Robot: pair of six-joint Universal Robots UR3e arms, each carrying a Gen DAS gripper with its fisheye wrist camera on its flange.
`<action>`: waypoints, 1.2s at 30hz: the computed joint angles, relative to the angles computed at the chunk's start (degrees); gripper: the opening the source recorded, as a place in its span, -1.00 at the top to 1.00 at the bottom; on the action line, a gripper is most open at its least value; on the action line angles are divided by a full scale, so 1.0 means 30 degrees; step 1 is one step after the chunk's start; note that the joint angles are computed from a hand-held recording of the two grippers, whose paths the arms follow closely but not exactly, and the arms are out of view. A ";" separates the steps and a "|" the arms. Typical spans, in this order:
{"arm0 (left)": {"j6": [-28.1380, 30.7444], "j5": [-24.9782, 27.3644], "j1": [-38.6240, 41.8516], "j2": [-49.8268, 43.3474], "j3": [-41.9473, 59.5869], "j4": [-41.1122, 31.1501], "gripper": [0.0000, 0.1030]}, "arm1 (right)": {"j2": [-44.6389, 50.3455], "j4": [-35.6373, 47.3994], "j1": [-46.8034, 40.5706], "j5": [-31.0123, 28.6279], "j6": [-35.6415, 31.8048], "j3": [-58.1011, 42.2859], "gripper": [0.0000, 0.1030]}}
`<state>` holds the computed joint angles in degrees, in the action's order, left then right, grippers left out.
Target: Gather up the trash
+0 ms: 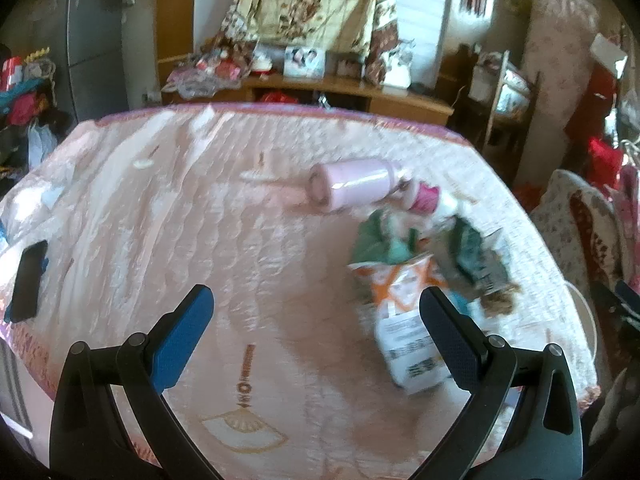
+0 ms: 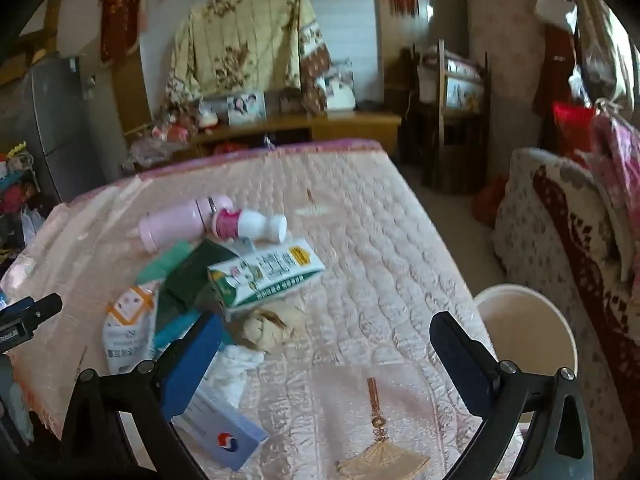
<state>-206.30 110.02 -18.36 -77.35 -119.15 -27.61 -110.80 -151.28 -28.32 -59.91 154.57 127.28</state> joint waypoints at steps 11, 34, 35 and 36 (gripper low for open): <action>-0.0744 0.2567 -0.3314 -0.1650 0.1841 0.1292 -0.99 | -0.3067 0.2138 -0.2322 0.2500 -0.1447 0.0733 -1.00; -0.1026 0.3452 -0.4016 -0.2080 0.2028 0.1907 -0.99 | -0.4380 0.1669 -0.2463 0.3466 -0.1350 0.1271 -1.00; -0.1004 0.3465 -0.3995 -0.2084 0.2070 0.1830 -0.99 | -0.4390 0.1612 -0.2471 0.3492 -0.1296 0.1283 -1.00; -0.0963 0.3491 -0.4013 -0.2122 0.2129 0.1843 -0.99 | -0.4406 0.1538 -0.2509 0.3560 -0.1225 0.1312 -1.00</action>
